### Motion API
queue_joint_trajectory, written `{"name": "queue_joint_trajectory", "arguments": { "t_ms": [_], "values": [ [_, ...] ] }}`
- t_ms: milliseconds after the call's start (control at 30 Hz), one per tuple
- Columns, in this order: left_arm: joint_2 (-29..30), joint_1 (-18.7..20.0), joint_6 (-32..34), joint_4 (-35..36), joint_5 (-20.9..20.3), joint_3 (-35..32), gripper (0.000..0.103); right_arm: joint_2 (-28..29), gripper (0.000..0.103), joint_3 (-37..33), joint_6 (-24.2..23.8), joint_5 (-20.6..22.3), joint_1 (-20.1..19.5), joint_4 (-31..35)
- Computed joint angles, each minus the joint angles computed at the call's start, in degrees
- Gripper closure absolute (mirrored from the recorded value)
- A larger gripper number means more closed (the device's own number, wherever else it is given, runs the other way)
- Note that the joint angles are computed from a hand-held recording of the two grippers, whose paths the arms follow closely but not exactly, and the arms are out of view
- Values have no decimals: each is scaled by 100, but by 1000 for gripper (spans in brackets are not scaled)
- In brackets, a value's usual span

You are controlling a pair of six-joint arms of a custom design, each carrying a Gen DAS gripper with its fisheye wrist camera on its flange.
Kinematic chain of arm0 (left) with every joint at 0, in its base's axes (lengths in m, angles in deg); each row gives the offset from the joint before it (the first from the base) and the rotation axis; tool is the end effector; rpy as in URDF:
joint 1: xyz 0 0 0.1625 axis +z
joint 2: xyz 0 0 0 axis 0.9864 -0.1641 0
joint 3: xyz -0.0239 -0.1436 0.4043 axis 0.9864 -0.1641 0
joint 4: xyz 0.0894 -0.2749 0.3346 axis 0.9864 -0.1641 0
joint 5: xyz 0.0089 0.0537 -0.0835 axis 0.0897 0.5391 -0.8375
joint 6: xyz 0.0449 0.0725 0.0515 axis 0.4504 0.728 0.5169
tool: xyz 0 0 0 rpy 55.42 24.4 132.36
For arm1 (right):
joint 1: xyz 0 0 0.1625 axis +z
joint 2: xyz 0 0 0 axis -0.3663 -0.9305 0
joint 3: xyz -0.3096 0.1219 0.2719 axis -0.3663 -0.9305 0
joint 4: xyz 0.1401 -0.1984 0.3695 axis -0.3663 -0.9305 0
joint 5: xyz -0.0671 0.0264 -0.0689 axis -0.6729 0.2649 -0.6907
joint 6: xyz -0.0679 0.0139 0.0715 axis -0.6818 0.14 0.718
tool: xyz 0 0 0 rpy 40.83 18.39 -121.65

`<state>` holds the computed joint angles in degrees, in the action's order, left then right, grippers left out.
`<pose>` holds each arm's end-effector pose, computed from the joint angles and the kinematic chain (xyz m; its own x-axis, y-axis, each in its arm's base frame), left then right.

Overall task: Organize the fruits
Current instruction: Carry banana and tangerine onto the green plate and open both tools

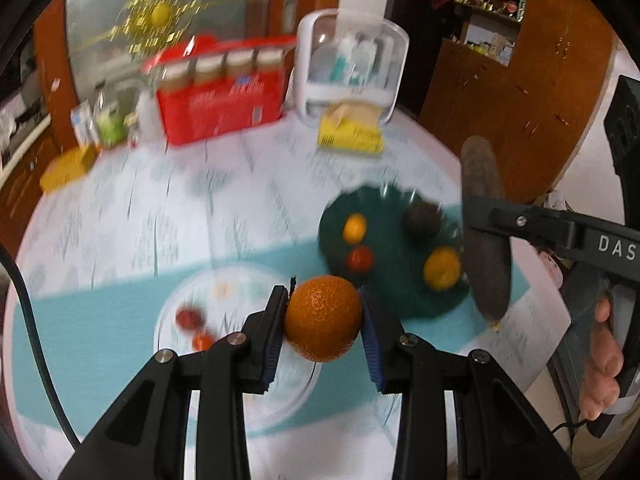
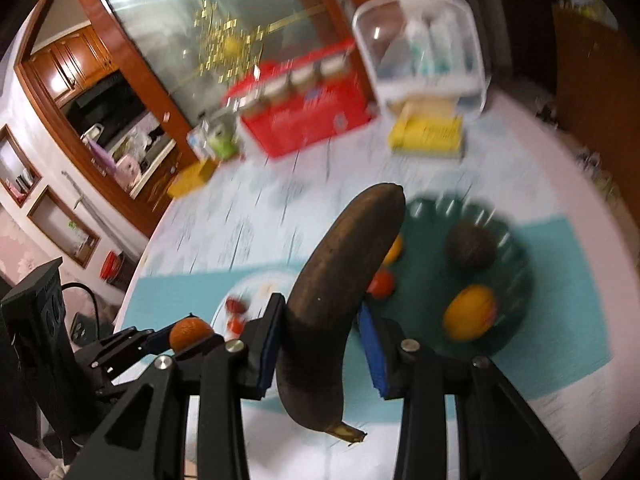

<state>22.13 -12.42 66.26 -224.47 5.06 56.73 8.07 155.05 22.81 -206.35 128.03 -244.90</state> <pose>-0.1336 -0.7996 0.2492 -0.6701 0.5451 -0.5038 0.6998 0.6903 -0.1838 0.3030 -0.7436 0.0863 -0.9087 0.1251 0.3983 -0.1768 0.7490 -0.6386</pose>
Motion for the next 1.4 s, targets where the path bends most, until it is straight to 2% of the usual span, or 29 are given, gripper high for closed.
{"name": "queue_joint_trajectory", "arguments": {
  "t_ms": [200,333,633,900,1000,1067,1100,1133,1200,1400],
  "values": [
    [556,-273,73,-28,42,-690,69,-163,66,-386,-484,-297,5,127],
    [946,-247,-75,383,-4,-1053,69,7,65,-828,-531,-330,-164,812],
    [1683,42,-430,1360,-18,-1427,69,629,65,-1695,-123,64,-729,2471],
    [1995,173,-591,1817,-17,-1752,69,1046,65,-2327,220,60,-950,3493],
    [1989,176,-518,1723,-26,-1711,66,1159,64,-2504,349,-82,-971,3767],
    [1949,173,-416,1636,-65,-1649,54,1194,64,-2500,251,-230,-938,3670],
    [1910,176,-365,1562,-95,-1591,42,1195,64,-2487,212,-281,-921,3628],
    [1856,164,-297,1400,-81,-1489,36,1190,63,-2472,181,-325,-898,3581],
    [1792,136,-164,1141,2,-1365,35,1139,62,-2373,128,-390,-847,3401],
    [1675,124,-161,1155,-19,-1328,35,1008,62,-2061,23,-593,-723,2958]
  ]
}}
